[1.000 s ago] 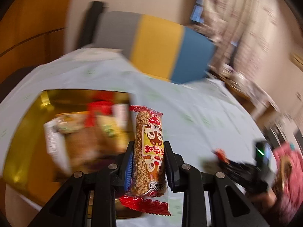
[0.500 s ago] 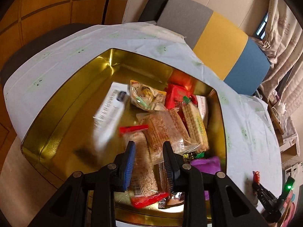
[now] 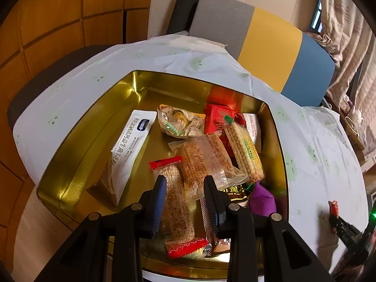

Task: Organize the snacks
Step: 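Carry the rice-cracker bar over the gold tray and open the left gripper, then carry the red candy over the gold tray and open the right gripper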

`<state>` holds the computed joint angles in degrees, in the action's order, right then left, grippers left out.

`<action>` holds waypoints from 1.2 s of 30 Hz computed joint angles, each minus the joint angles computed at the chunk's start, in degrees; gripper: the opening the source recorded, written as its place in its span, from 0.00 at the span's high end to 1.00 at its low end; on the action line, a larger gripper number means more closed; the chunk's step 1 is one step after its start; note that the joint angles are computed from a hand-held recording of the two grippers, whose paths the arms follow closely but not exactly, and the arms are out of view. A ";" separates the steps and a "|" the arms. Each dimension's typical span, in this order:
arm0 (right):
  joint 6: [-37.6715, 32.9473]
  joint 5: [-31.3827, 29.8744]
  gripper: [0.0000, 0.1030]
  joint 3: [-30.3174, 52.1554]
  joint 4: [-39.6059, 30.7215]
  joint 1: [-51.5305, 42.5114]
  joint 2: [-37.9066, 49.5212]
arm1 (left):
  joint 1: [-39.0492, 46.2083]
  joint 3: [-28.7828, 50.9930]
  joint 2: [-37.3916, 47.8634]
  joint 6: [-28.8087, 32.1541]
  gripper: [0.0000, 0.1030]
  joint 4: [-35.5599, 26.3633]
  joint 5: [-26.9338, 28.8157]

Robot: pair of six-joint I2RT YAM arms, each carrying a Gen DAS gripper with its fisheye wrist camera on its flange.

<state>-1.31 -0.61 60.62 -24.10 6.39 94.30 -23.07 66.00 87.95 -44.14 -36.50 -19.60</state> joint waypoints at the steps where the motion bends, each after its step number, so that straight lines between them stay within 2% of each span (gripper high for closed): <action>1: 0.13 -0.14 0.75 0.33 -0.45 -0.02 0.09 | -0.22 -0.08 -0.16 0.27 0.68 0.05 -0.41; 4: 1.75 -2.08 0.75 1.41 -2.17 -0.58 0.31 | -0.81 -0.58 -0.87 1.16 0.68 0.63 -1.47; 11: 8.89 -12.31 0.76 3.40 -5.46 -2.65 1.09 | 0.12 -2.87 -2.88 2.12 0.68 2.10 -1.18; 19: 15.25 -22.21 0.78 4.68 -6.03 -3.23 2.84 | 2.87 -6.22 -6.30 1.64 0.68 2.63 -1.96; 24: 17.27 -24.40 0.78 4.73 -4.93 -1.06 2.00 | 3.38 -6.84 -6.58 1.36 0.68 2.70 -1.81; 29: 16.14 -24.39 0.78 8.87 -6.65 4.81 1.33 | 3.16 -6.92 -6.71 1.26 0.68 3.02 -1.95; 36: 13.09 -23.50 0.78 22.77 -10.02 19.64 8.49 | 3.67 -6.96 -7.57 1.77 0.68 2.44 -2.24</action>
